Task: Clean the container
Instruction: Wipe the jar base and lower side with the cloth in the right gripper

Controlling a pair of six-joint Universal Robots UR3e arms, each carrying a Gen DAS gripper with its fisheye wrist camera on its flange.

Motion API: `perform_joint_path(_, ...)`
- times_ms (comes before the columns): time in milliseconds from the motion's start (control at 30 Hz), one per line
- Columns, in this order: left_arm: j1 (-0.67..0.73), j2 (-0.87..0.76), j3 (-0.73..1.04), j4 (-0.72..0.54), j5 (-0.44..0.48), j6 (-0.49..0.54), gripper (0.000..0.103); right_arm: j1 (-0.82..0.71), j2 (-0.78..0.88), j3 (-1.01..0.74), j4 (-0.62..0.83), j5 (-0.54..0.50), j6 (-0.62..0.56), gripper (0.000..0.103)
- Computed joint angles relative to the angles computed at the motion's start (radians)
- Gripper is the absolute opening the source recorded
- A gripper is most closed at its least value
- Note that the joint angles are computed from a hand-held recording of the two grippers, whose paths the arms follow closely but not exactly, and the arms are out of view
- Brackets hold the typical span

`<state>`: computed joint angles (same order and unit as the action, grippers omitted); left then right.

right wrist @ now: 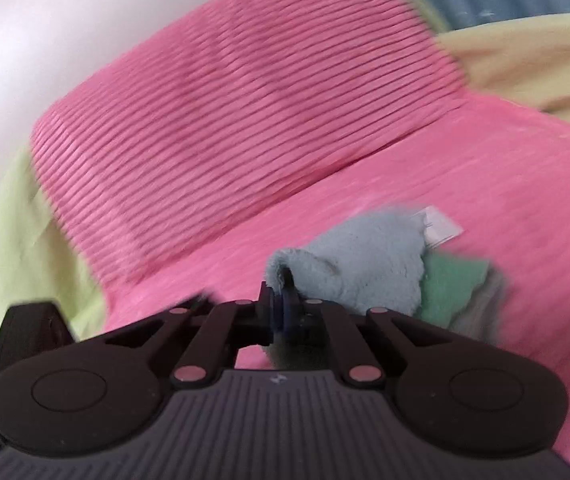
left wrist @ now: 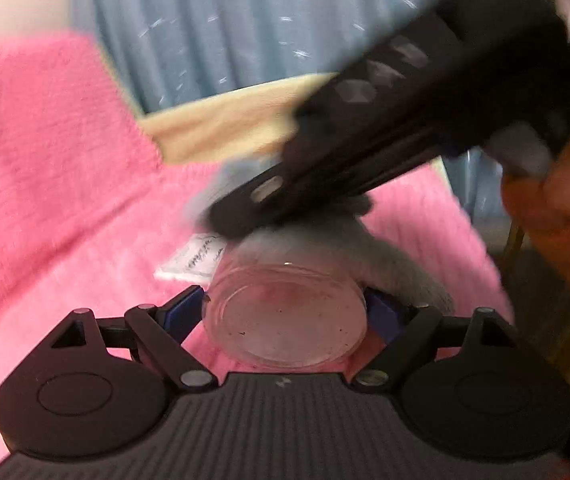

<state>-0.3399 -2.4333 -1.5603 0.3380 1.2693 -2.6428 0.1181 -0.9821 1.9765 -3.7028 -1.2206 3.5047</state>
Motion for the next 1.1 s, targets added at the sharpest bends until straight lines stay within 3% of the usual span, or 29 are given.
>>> perform_joint_path(100, -0.021, 0.002, -0.032, 0.047, 0.031, 0.034, 0.086, 0.013, -0.003, -0.005, -0.004, -0.105, -0.009, 0.001)
perform_joint_path(167, -0.033, 0.000, -0.041, 0.066, 0.047, 0.053, 0.086, 0.003, -0.008, 0.026, -0.053, -0.187, 0.057, 0.001)
perform_joint_path(267, -0.037, -0.002, -0.041, 0.070, 0.052, 0.055, 0.086, -0.015, -0.011, 0.054, -0.084, -0.172, 0.097, 0.002)
perform_joint_path(367, -0.031, -0.002, -0.035, 0.058, 0.044, 0.045, 0.086, -0.015, -0.004, 0.043, -0.062, -0.029, 0.075, 0.002)
perform_joint_path(433, -0.035, -0.016, -0.004, 0.040, 0.050, 0.043, 0.086, 0.002, -0.004, 0.016, -0.019, -0.019, 0.016, 0.001)
perform_joint_path(600, -0.042, -0.022, -0.003, 0.051, 0.057, 0.051, 0.086, -0.003, -0.008, 0.026, -0.060, -0.198, 0.044, 0.001)
perform_joint_path(633, -0.039, -0.017, -0.011, 0.055, 0.048, 0.045, 0.086, -0.015, -0.010, 0.039, -0.078, -0.196, 0.061, 0.001)
perform_joint_path(733, -0.008, 0.008, -0.025, 0.016, -0.016, -0.040, 0.089, -0.008, -0.007, 0.041, -0.088, -0.203, 0.058, 0.001)
perform_joint_path(933, 0.080, 0.032, -0.013, -0.104, -0.193, -0.241, 0.086, -0.013, -0.005, 0.051, -0.098, -0.188, 0.069, 0.001)
perform_joint_path(1000, 0.071, 0.032, -0.010, -0.101, -0.170, -0.206, 0.086, -0.005, -0.007, 0.057, -0.097, -0.187, 0.086, 0.002)
perform_joint_path(1100, 0.019, 0.032, -0.037, -0.032, -0.043, -0.079, 0.086, -0.003, -0.013, 0.057, -0.075, -0.068, 0.073, 0.002)
